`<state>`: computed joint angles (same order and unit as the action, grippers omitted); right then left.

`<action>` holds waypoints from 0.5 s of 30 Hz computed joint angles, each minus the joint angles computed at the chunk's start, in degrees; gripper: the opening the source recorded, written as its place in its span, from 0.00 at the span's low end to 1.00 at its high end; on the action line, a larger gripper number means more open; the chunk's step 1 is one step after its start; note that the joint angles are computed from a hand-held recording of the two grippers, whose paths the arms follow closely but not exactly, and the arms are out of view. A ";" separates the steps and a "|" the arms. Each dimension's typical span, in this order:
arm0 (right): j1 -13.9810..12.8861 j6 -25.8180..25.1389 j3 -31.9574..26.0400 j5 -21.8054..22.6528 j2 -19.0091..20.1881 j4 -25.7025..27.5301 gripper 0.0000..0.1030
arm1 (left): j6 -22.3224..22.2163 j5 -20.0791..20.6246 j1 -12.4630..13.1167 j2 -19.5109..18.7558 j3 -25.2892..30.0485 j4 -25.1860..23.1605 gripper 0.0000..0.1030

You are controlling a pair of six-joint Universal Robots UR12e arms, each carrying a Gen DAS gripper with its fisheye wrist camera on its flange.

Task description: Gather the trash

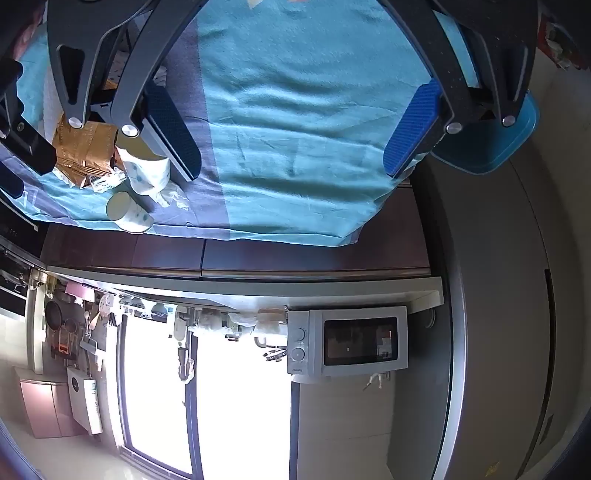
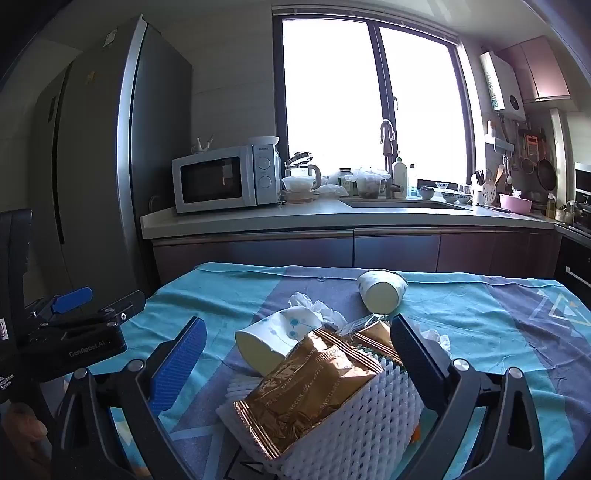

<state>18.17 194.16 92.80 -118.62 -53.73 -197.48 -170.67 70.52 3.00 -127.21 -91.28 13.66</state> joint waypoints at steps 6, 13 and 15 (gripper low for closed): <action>0.11 -0.85 0.02 0.09 0.18 -1.33 0.94 | -1.03 -0.90 -0.05 0.13 0.43 -0.32 0.94; 0.13 -0.21 0.49 -0.46 -0.27 -1.00 0.94 | -1.61 -2.70 0.81 0.41 -0.80 1.72 0.95; 0.02 0.23 0.20 -0.53 0.05 -0.85 0.94 | -1.49 -3.00 0.85 0.44 -0.85 1.75 0.95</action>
<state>18.19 194.39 93.00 -119.16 -53.68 -198.33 -172.16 67.52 3.85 -126.77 -92.14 15.42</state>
